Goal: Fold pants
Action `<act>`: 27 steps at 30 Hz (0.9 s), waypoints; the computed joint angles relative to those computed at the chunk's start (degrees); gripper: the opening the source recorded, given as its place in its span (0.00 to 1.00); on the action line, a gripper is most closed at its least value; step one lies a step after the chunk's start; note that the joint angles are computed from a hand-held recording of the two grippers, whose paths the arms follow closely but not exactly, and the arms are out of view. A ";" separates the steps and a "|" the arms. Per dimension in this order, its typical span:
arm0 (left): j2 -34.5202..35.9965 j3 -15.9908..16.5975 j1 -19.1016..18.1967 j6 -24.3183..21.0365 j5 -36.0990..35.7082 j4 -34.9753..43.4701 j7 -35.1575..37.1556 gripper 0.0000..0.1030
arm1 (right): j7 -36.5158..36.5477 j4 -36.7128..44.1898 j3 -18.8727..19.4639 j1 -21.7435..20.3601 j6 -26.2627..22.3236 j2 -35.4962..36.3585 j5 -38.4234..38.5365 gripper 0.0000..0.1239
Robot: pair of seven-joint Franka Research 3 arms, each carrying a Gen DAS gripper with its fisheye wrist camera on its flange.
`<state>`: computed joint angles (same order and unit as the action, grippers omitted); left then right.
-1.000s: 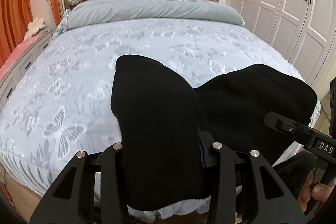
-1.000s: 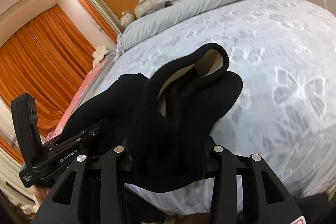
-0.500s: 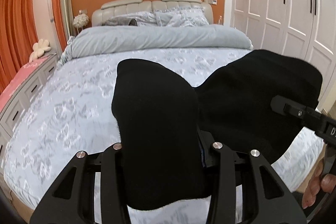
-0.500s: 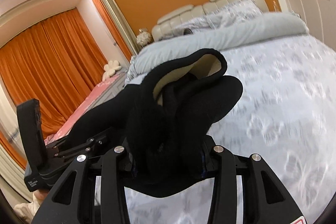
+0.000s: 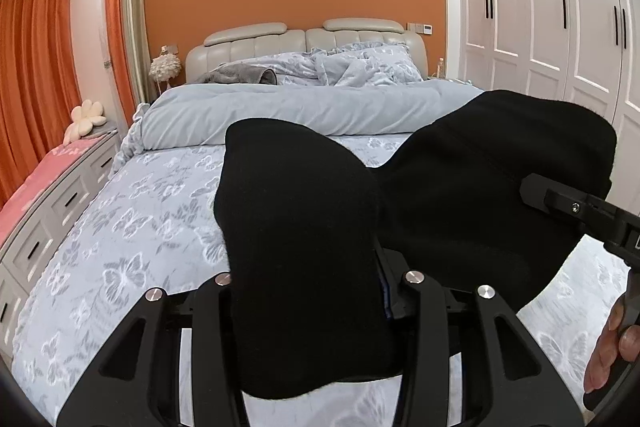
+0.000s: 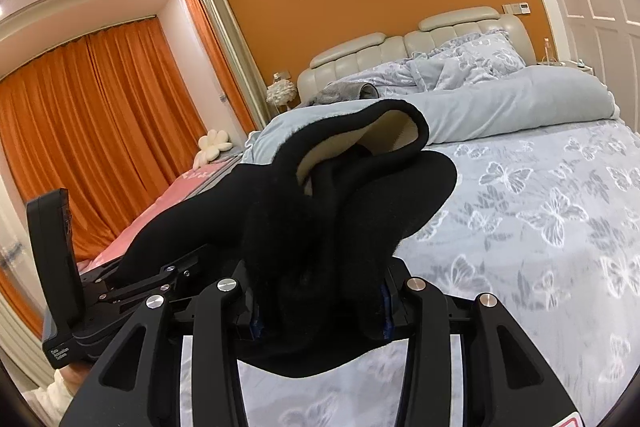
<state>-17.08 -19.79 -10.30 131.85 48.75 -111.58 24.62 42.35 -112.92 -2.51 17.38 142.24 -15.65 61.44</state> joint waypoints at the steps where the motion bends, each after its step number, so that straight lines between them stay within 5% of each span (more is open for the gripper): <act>1: 1.27 0.27 0.44 0.83 0.67 0.60 -0.01 0.40 | -0.28 1.70 -0.23 0.10 0.19 2.27 0.69 0.32; 6: 8.92 2.38 1.44 5.05 3.95 3.82 -1.24 0.41 | -0.25 7.80 0.94 -1.64 1.43 11.79 2.55 0.32; 8: 12.34 3.94 1.51 7.51 4.72 4.47 -2.65 0.50 | 2.10 9.88 1.89 -3.01 1.83 16.80 0.56 0.38; 10: 16.93 5.41 1.41 7.72 6.13 4.65 -5.50 0.70 | 7.14 10.75 2.81 -4.29 2.62 21.13 -5.50 0.43; 12: 20.12 6.67 0.37 4.39 5.82 4.26 -6.14 0.67 | 17.30 11.63 2.30 -5.30 0.78 25.63 -16.04 0.43; 13: 21.28 8.40 -2.28 -1.26 6.56 4.37 -6.87 0.63 | 21.31 10.73 1.94 -5.53 1.24 26.06 -19.98 0.43; 14: 20.90 8.75 -2.94 -3.72 6.46 3.05 -6.77 0.57 | 23.36 7.94 1.73 -5.73 4.65 24.73 -22.63 0.43; 18: 13.29 8.42 -0.76 1.33 3.00 -3.63 -8.39 0.58 | 16.78 4.49 4.35 -7.28 11.08 18.70 -20.76 0.43; 22: 12.72 7.43 0.32 3.95 2.71 -0.13 -8.56 0.67 | 10.94 8.32 6.37 -5.09 9.87 18.76 -18.77 0.42; 24: 15.04 7.32 0.38 3.40 0.49 2.84 -7.73 0.83 | 17.00 12.33 6.33 -3.38 8.47 23.57 -28.11 0.42; 27: 21.63 8.32 0.54 1.01 -8.27 6.85 -0.78 0.81 | 28.21 19.25 4.68 -3.04 1.59 32.64 -41.11 0.37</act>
